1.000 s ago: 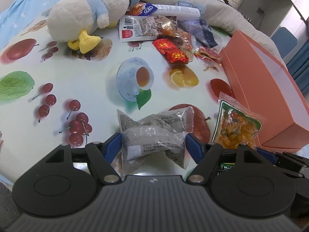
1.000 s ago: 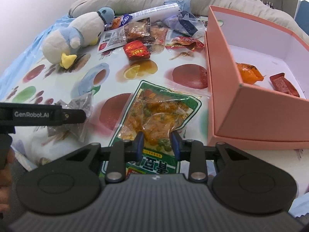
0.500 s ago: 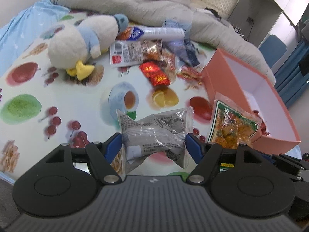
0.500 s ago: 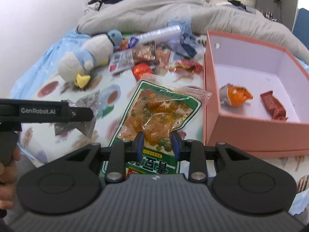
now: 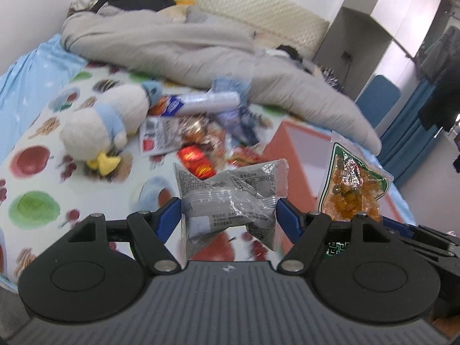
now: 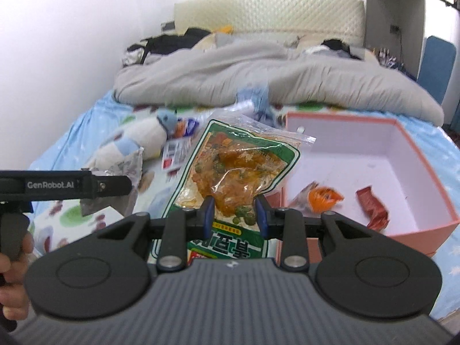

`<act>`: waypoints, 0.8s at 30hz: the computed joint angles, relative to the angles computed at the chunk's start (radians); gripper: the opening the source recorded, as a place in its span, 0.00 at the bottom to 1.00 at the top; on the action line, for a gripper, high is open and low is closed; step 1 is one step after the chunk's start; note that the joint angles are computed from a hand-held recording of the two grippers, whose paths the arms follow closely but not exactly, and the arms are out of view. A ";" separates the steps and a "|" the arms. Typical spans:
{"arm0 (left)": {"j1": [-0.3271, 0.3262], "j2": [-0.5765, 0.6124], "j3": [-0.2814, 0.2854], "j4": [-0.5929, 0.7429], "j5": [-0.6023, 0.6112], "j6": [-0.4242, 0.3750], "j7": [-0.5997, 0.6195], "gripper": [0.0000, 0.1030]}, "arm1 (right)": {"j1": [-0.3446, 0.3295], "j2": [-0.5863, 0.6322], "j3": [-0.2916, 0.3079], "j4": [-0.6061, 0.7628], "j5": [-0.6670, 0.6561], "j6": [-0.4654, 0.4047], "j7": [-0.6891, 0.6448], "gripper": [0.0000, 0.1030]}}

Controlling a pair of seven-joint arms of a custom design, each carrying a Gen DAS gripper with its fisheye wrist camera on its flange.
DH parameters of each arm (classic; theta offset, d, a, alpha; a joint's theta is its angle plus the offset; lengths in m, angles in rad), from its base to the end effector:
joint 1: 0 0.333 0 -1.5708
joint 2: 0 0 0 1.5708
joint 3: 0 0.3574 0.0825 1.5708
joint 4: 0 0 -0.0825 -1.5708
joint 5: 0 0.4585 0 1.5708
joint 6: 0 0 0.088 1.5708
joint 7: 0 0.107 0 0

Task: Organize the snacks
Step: 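Carry the clear packet with the left tool while the right tool carries the green packet over the pink box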

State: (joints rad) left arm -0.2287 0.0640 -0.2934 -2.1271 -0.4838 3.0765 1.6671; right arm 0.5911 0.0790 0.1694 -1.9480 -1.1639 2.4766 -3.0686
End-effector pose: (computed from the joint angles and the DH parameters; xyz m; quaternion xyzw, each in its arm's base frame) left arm 0.5915 -0.2933 0.4789 -0.5909 0.6804 -0.4166 0.1201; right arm 0.4946 0.4712 0.4958 -0.5996 0.6533 -0.3093 0.3435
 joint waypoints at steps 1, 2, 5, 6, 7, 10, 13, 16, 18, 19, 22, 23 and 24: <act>0.002 -0.007 -0.008 0.002 -0.019 0.003 0.022 0.74 | 0.002 -0.011 0.000 -0.005 -0.008 -0.008 0.004 0.33; -0.001 -0.013 -0.010 0.004 -0.028 0.004 0.032 0.74 | 0.002 -0.021 0.002 -0.008 -0.018 -0.017 0.009 0.33; -0.012 -0.025 -0.017 0.016 -0.087 0.003 0.088 0.74 | -0.003 -0.057 0.013 -0.028 -0.042 -0.041 0.038 0.33; -0.017 -0.029 -0.019 0.019 -0.110 0.001 0.113 0.74 | -0.006 -0.067 0.017 -0.034 -0.047 -0.049 0.047 0.33; -0.022 -0.032 -0.020 0.024 -0.137 -0.001 0.141 0.74 | -0.009 -0.079 0.023 -0.042 -0.051 -0.059 0.053 0.33; -0.043 -0.039 -0.015 0.038 -0.180 -0.004 0.188 0.74 | -0.019 -0.110 0.040 -0.061 -0.057 -0.086 0.065 0.33; -0.066 -0.046 -0.012 0.049 -0.187 0.003 0.210 0.74 | -0.029 -0.146 0.059 -0.086 -0.067 -0.107 0.084 0.33; -0.086 -0.050 -0.015 0.067 -0.248 -0.001 0.275 0.74 | -0.038 -0.172 0.078 -0.103 -0.078 -0.147 0.097 0.33; -0.101 -0.053 -0.018 0.079 -0.282 -0.007 0.313 0.74 | -0.043 -0.189 0.088 -0.117 -0.077 -0.170 0.114 0.33; -0.108 -0.052 -0.018 0.083 -0.293 -0.011 0.328 0.74 | -0.047 -0.203 0.092 -0.131 -0.073 -0.179 0.124 0.33; -0.123 -0.048 -0.020 0.100 -0.317 -0.032 0.364 0.74 | -0.055 -0.237 0.110 -0.162 -0.053 -0.209 0.144 0.33; -0.126 -0.047 -0.023 0.106 -0.337 -0.041 0.385 0.74 | -0.058 -0.248 0.114 -0.173 -0.042 -0.214 0.150 0.33; -0.130 -0.045 -0.024 0.110 -0.350 -0.045 0.399 0.74 | -0.061 -0.258 0.118 -0.184 -0.030 -0.218 0.153 0.33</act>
